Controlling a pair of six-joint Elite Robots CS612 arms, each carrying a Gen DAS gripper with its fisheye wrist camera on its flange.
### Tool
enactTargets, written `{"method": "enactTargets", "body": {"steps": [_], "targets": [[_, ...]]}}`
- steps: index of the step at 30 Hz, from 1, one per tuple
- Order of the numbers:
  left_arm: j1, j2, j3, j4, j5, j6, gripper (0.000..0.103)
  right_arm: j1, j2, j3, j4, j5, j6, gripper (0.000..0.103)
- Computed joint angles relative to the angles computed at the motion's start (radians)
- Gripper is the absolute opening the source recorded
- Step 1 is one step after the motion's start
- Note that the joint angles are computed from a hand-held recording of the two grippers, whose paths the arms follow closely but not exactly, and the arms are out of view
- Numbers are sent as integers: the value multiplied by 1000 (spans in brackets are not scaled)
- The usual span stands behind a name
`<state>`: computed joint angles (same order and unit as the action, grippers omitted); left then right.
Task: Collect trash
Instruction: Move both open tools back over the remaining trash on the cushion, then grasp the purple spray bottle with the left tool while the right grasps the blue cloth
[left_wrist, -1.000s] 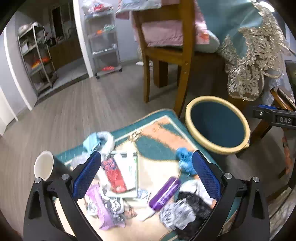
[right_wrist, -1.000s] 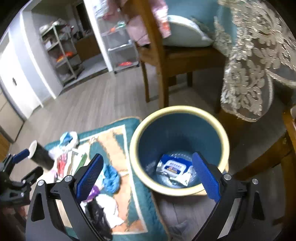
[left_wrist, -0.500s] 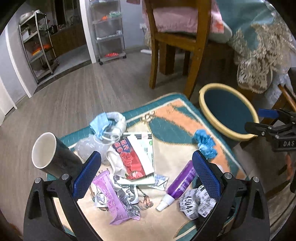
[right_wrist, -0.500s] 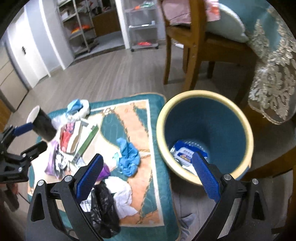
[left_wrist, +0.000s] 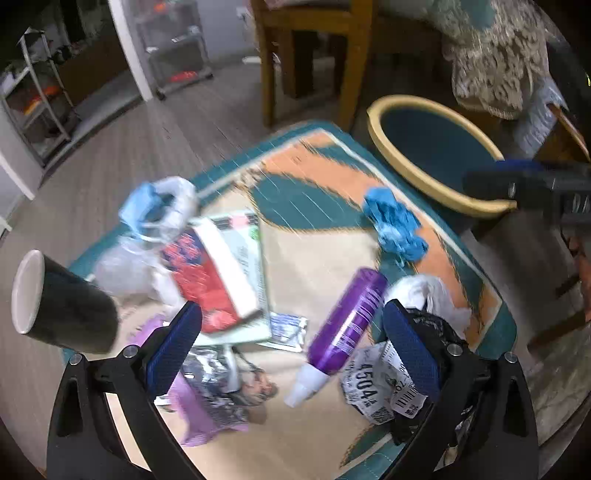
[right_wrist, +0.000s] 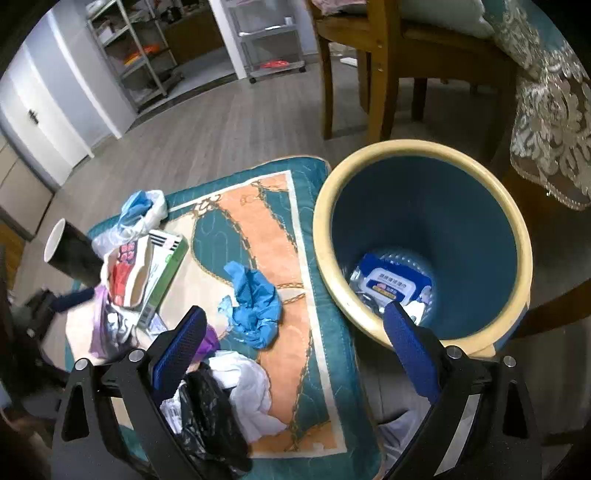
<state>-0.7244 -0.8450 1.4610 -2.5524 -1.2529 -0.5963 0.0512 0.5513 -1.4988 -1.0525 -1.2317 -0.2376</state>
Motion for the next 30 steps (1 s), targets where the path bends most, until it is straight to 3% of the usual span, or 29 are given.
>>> {"method": "enactTargets", "body": {"steps": [4,9,16,21,26,27,28,30], "targets": [[4,27,-30,42,-57,41,88,4,1,7,-4,-11,-12,93],[6,41,-43,45,-82,61,82,19,0,40,-19,-22,-98,75],[17,49,-45,36,-135,62,61,30,-6,75,4,62,-207,64],[23,62,-60,46,-165,77,56,40,-10,103,10,74,-223,55],[24,74,-73,66,-188,99,50,45,-15,132,30,72,-215,24],[24,75,-71,66,-193,105,43,46,-15,134,28,75,-212,22],[24,78,-75,69,-197,115,36,45,-17,135,28,80,-212,14],[24,82,-80,72,-197,120,35,42,-19,134,30,98,-202,12]]}}
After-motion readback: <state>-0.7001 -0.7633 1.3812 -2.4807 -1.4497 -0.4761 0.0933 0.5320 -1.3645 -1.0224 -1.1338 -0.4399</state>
